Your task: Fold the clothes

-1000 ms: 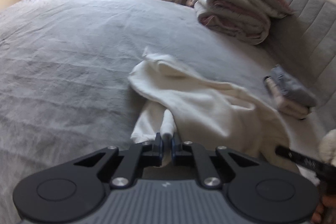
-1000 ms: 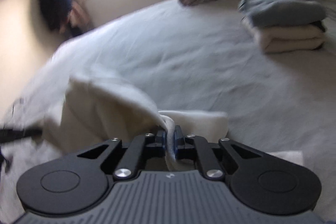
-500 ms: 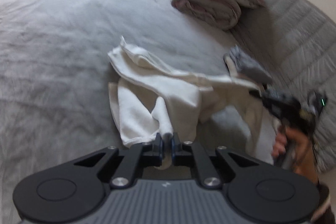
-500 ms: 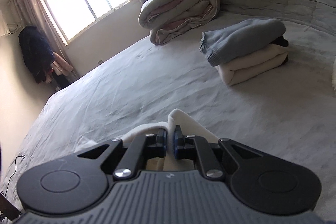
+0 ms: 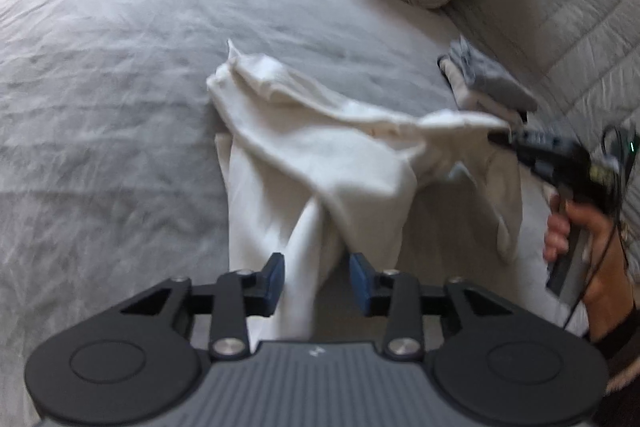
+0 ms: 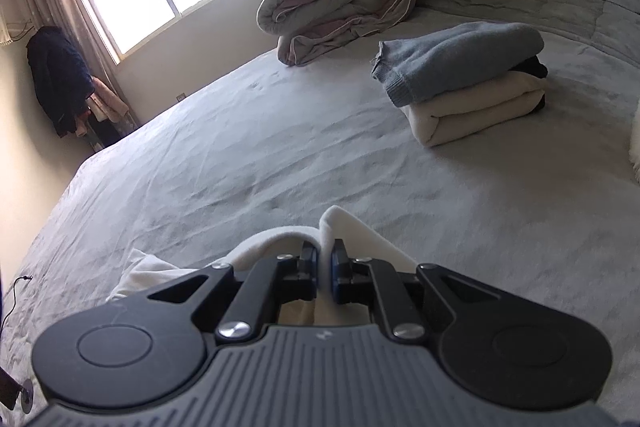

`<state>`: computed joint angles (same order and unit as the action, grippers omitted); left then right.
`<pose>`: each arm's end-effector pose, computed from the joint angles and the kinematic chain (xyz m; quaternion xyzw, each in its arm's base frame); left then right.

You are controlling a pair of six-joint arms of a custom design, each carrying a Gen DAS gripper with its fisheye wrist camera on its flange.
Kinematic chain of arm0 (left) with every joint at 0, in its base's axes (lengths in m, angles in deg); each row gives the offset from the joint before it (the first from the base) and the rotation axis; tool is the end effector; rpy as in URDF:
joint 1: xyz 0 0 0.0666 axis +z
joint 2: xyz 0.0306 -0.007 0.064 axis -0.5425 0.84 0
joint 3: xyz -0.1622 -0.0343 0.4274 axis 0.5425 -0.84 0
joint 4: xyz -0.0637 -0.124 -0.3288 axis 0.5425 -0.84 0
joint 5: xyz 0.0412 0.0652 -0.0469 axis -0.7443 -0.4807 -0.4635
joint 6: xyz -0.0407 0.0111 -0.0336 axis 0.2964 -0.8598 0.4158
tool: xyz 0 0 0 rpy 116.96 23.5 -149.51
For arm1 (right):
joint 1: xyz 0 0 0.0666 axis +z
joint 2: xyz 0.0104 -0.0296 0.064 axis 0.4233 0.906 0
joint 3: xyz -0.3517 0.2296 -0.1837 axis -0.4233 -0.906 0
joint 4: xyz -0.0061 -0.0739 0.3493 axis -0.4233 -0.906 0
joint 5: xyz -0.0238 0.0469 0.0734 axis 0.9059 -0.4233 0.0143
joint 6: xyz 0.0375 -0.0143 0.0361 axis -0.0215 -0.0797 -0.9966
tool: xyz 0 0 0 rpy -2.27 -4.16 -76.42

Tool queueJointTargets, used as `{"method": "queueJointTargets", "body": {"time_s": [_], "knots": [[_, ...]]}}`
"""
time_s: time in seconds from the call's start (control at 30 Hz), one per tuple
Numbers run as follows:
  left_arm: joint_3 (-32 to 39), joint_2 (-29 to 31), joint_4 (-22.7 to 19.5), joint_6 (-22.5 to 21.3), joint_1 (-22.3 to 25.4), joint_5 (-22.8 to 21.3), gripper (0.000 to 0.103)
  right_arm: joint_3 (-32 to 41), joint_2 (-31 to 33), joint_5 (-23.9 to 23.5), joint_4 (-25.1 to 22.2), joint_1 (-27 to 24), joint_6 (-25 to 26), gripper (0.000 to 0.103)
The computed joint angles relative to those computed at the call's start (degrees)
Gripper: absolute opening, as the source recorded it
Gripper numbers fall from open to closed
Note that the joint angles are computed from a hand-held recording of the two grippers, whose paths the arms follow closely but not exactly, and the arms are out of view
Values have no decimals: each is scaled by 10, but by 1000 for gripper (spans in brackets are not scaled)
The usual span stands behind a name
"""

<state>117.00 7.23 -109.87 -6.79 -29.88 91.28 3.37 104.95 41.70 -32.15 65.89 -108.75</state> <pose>0.3211 -0.0012 0.4784 0.1291 0.9328 -0.2146 0.2590 0.2894 0.2213 0.4145 0.2501 0.8421 0.0955 0.4681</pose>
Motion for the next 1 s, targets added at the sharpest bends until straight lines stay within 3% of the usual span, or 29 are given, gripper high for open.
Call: {"method": "queueJointTargets", "body": {"time_s": [0.1,0.27,0.3,0.37,0.47,0.67,0.77,1.0], "knots": [[7,27,27,44,-22,-5,43,-1,3,-3,0,-2,-2,10],[-2,76,100,174,-49,-10,40,1,14,-15,2,-5,6,10],[-5,85,113,200,-53,-13,37,1,17,-17,4,-5,10,10],[-20,84,158,241,-49,6,11,1,20,-20,6,-6,18,10],[-40,75,232,289,-43,18,4,0,22,-17,10,-8,26,10],[-44,53,334,290,-32,-40,3,0,20,4,11,-3,16,9],[-30,55,366,260,-20,-90,3,14,19,22,2,-1,18,9],[21,99,425,212,15,-204,3,59,40,32,17,-26,95,9]]}}
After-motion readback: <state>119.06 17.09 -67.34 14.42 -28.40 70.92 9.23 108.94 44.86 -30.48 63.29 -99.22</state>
